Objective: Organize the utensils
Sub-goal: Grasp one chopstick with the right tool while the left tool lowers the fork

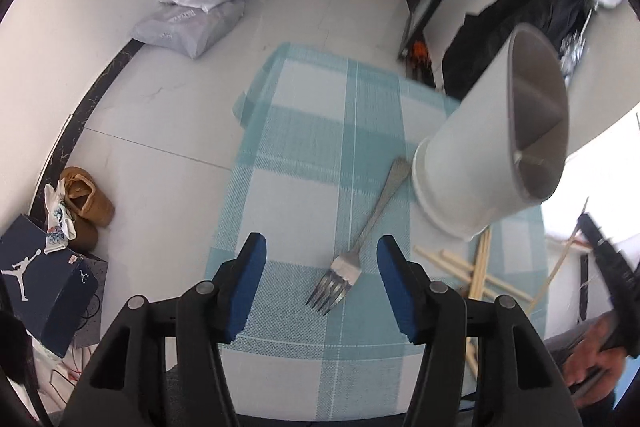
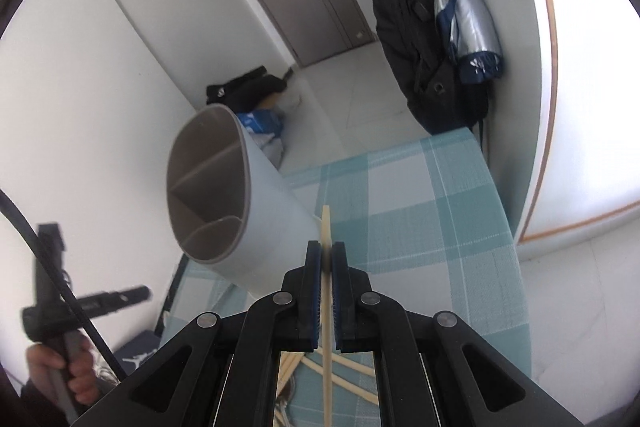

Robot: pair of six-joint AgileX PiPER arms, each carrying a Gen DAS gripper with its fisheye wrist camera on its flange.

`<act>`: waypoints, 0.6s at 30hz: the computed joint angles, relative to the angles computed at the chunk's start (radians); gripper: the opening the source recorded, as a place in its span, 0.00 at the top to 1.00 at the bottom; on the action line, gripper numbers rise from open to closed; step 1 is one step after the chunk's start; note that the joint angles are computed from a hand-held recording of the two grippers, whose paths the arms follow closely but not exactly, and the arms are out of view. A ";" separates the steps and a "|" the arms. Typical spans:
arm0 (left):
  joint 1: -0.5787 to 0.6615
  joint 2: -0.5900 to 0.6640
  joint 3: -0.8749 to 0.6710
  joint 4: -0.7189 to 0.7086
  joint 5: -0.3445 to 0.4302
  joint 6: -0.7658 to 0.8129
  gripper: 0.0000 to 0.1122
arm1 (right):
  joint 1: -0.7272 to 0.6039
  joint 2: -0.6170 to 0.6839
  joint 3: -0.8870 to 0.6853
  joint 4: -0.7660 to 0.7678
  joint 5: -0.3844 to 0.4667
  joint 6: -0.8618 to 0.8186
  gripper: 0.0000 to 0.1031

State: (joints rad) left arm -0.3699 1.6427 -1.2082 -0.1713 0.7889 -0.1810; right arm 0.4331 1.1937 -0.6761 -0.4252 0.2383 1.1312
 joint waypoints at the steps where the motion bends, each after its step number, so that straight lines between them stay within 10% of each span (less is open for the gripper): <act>1: -0.015 0.018 0.004 0.013 -0.003 0.005 0.52 | 0.027 -0.018 -0.003 -0.060 0.025 0.066 0.96; 12: -0.175 0.094 0.003 0.271 0.045 -0.046 0.46 | 0.039 -0.074 0.018 -0.219 -0.027 0.166 0.96; 18: -0.178 0.105 -0.049 0.255 0.119 -0.030 0.82 | 0.038 -0.085 0.022 -0.285 -0.032 0.222 0.96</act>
State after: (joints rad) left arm -0.5482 1.7477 -1.2572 0.0839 0.9075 -0.2110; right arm 0.4713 1.1092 -0.6538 -0.7107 0.2067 1.3527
